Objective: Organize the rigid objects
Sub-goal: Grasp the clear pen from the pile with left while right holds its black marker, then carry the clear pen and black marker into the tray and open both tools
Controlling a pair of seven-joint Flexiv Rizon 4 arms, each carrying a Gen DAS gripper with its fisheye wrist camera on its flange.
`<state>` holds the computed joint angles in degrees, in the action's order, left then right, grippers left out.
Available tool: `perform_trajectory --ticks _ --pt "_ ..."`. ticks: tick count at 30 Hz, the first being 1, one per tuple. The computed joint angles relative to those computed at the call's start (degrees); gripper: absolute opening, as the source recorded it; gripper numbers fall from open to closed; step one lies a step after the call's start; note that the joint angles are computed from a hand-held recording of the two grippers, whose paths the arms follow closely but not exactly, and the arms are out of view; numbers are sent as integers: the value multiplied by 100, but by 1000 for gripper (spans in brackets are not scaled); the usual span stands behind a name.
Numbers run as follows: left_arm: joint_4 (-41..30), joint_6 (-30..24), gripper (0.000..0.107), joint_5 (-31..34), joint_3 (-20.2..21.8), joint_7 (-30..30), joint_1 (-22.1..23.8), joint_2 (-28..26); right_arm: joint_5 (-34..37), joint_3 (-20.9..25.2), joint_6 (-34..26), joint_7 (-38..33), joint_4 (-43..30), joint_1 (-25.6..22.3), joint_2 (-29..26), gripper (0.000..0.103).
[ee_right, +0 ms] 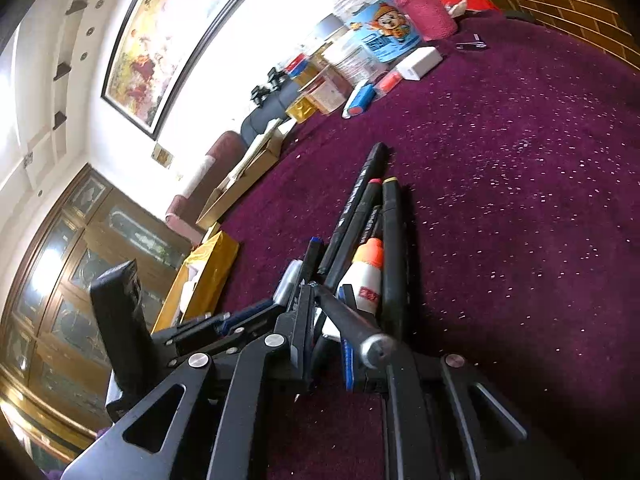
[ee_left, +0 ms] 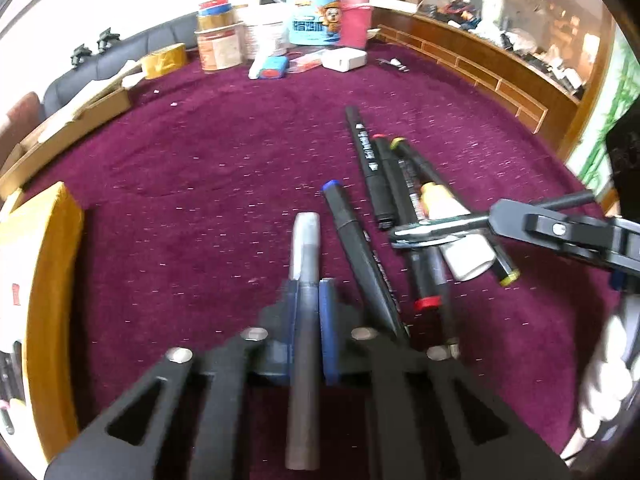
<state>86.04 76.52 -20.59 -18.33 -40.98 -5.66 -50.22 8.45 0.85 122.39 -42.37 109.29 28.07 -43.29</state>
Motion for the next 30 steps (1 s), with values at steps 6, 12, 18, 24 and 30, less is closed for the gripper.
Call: perform_trajectory --ticks 6,12,18,24,30 --pt "546 -143 7 -757 -990 317 825 167 490 -250 -17 106 -60 238 -8 12" --pt "1518 381 7 -1665 -2452 1102 2057 460 876 -705 -207 -165 -18 769 159 8" --pt "2262 920 7 -1963 -4105 1489 3676 358 1190 -1306 -493 -605 -13 1486 415 8" --pt "2459 1487 7 -1794 -4478 1043 4517 208 511 -931 -838 -898 -349 1349 554 8" --pt "2240 1526 7 -1746 -3716 267 4457 250 -1117 555 -1469 -787 -1189 236 180 8"
